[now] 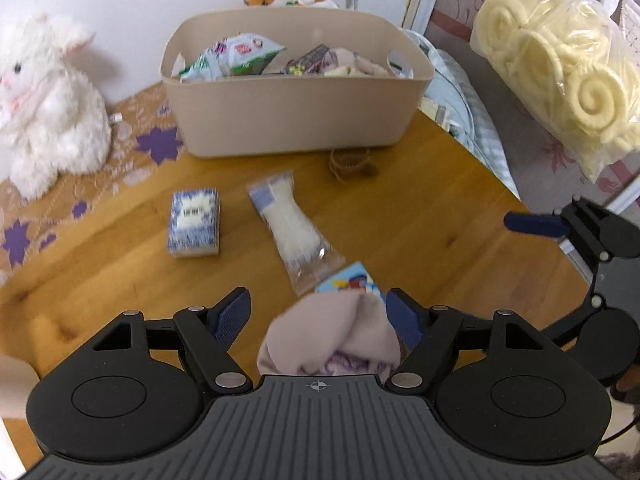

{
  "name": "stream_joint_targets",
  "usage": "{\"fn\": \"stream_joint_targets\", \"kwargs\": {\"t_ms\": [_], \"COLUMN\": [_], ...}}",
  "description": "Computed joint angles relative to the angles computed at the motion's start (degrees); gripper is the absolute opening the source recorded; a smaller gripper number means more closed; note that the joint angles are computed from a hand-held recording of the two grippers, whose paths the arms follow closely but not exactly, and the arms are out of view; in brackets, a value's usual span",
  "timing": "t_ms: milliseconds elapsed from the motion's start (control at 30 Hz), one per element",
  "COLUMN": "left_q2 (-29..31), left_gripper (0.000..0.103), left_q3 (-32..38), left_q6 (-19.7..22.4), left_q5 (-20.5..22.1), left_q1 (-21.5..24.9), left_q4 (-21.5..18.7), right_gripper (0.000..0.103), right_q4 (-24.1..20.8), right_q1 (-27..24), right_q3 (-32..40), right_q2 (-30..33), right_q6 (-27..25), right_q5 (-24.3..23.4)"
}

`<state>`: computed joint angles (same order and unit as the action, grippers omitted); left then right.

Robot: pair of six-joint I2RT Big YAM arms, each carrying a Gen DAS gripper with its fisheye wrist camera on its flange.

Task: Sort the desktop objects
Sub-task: 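Move both grippers back to the table toward the beige sock and claw clip, then grasp the beige sock with the left gripper while the right grasps the brown claw clip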

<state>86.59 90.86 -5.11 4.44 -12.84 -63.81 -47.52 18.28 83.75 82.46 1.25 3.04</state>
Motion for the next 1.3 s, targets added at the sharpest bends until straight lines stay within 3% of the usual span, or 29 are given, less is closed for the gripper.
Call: {"fn": "stream_joint_targets", "kwargs": {"t_ms": [267,567,900,1200,1267,1300], "left_q2": [-0.9,0.3,1.6,2.6,2.5,2.3], "left_gripper": [0.076,0.076,0.083,0.086,0.086,0.085], "left_q3": [-3.6,-5.7,-6.7,-6.5,-6.7,-6.8], "left_q6": [-6.5,-15.2,-17.0,-16.8,-16.6,-16.3], "left_q5": [4.4,7.7,9.8,8.1,7.4,6.8], "left_q1": [1.7,2.5,2.8,1.8,1.6,1.4], "left_q4": [0.0,1.0,3.0,2.9,2.9,3.1], "right_gripper": [0.103,0.103,0.103,0.103,0.100,0.093], "right_q4": [-1.3,-3.2,-4.4,-5.2,-5.1,-4.9], "right_q1": [2.7,4.5,4.9,4.4,4.5,4.4], "right_q3": [-1.9,-0.9,0.7,0.8,0.6,0.5], "right_q2": [-0.4,2.5,4.9,5.5,5.6,5.5], "right_q6": [4.7,4.0,3.2,4.0,4.1,4.0], "right_q5": [-1.3,-2.9,-4.6,-6.5,-7.0,-7.8]}}
